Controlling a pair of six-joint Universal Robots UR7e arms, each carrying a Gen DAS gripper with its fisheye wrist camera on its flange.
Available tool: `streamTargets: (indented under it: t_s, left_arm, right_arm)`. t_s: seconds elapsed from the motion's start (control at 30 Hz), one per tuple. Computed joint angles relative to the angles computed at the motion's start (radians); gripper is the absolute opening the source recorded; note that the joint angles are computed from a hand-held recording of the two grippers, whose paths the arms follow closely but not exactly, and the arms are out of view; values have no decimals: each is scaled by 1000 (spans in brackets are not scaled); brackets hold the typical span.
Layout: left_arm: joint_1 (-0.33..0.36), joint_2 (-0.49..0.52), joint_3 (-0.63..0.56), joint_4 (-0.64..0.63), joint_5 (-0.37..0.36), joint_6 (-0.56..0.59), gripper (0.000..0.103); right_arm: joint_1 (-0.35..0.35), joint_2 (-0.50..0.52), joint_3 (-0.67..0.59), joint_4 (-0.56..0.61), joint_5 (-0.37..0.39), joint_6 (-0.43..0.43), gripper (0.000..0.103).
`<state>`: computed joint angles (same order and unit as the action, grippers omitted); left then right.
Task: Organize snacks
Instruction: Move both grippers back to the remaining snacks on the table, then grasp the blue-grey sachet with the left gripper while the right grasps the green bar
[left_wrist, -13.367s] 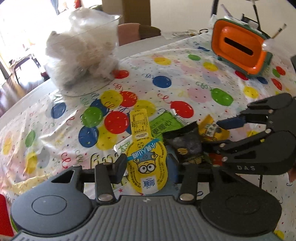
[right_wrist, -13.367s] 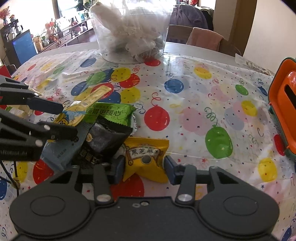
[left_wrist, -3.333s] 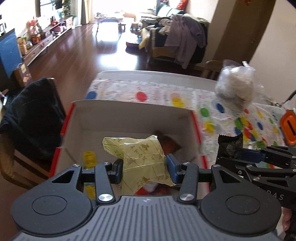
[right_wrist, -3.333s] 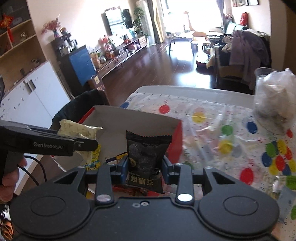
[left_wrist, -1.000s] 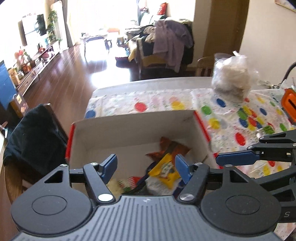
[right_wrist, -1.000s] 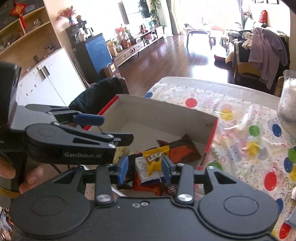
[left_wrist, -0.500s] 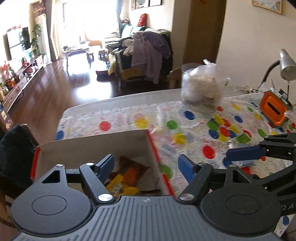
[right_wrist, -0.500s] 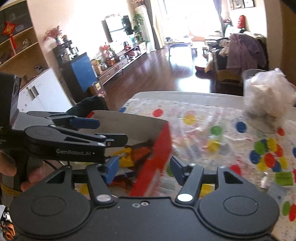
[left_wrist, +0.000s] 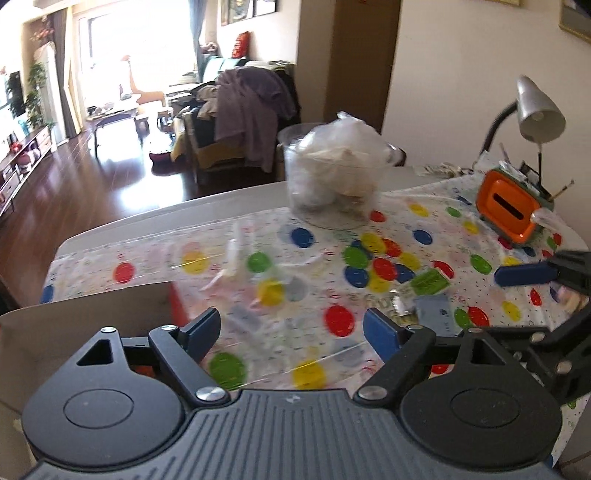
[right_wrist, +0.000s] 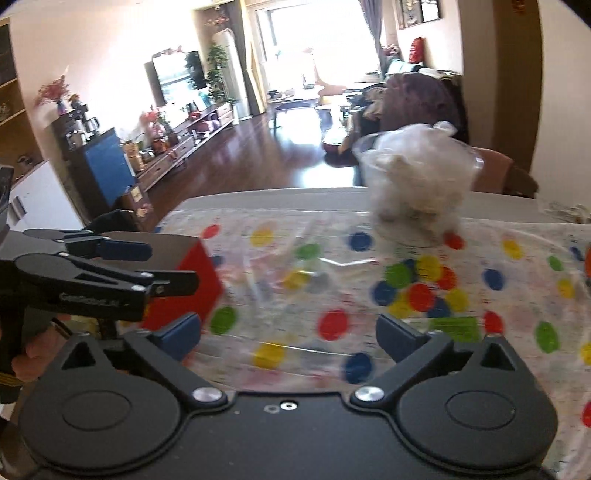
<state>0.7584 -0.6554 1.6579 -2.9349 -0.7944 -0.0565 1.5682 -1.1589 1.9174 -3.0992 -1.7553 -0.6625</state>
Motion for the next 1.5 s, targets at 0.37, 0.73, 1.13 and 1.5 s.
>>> streamTargets:
  t_s: [0.37,0.73,1.13,1.5]
  left_arm:
    - [-21,202,-196,105,-61,-72,85]
    - [-12,406,-461,330,-132,-161,85]
    - [32,560,-695,528,-161,-256,85]
    - [40,579,-714,505,-173,-223,74]
  right_arm:
    - [-147,-43,-91,92,-7,-182,103]
    - [-224,11,-260,279,-54,-335,103]
    - [-248,70,-378,432,-59,-449,102]
    - [-248,141,-505,591,-38,-593,101]
